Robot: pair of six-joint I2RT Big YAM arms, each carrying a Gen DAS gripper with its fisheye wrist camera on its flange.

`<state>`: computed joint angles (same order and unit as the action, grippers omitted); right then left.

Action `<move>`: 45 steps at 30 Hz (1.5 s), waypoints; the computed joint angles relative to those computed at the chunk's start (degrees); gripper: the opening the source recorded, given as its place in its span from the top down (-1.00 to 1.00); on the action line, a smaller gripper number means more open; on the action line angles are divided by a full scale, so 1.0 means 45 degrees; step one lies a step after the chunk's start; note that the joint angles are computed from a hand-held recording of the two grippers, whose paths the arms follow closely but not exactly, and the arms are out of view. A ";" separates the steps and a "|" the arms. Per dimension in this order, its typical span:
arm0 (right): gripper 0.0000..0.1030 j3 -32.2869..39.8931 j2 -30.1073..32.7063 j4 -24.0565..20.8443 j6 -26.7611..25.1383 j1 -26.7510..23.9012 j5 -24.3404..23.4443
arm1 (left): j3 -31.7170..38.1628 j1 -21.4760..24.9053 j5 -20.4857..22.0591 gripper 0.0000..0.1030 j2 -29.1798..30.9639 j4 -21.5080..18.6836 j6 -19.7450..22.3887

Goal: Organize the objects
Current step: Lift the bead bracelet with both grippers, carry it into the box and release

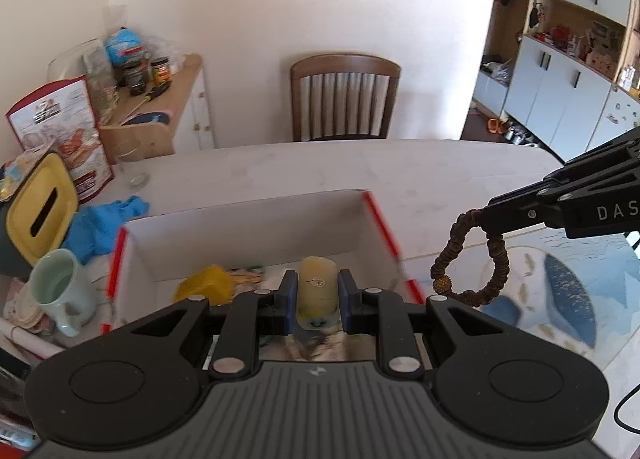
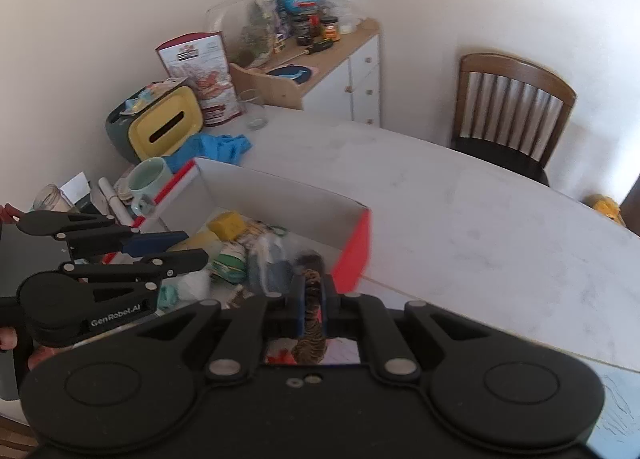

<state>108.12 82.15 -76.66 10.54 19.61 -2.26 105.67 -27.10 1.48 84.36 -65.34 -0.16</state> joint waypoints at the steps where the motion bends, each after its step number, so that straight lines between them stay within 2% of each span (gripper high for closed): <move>1: 0.88 0.0152 0.0170 0.0018 0.0053 0.0135 0.0038 | -0.0027 0.0158 0.0007 0.61 0.0004 -0.0015 0.0087; 7: 0.88 0.0865 0.1102 0.0122 0.0397 0.0740 0.0150 | -0.0265 0.0902 -0.0103 0.61 0.0160 0.0063 0.0530; 14: 0.88 0.1372 0.1997 0.0182 0.0843 0.1076 0.0035 | -0.0459 0.1438 0.0176 0.61 0.0541 0.0179 0.0561; 20: 0.88 0.1213 0.2396 0.0236 0.1084 0.1193 -0.0409 | -0.0575 0.1434 0.0232 0.61 0.0943 0.0191 0.0629; 25: 0.88 0.1099 0.2682 -0.0073 0.0987 0.1293 -0.0059 | -0.0755 0.1364 0.0261 0.61 0.1215 0.0250 0.0626; 36: 0.86 0.0757 0.2867 -0.0328 0.0984 0.1422 0.0274 | -0.0716 0.1175 0.0506 0.60 0.1776 -0.0334 0.0769; 41: 0.67 0.0735 0.2865 -0.0377 0.1053 0.1378 0.0244 | -0.0701 0.1063 0.0331 0.60 0.1895 -0.0620 0.0959; 45: 0.64 0.0821 0.2862 -0.0452 0.1101 0.1357 0.0272 | -0.0650 0.1083 0.0354 0.60 0.1878 -0.0645 0.0850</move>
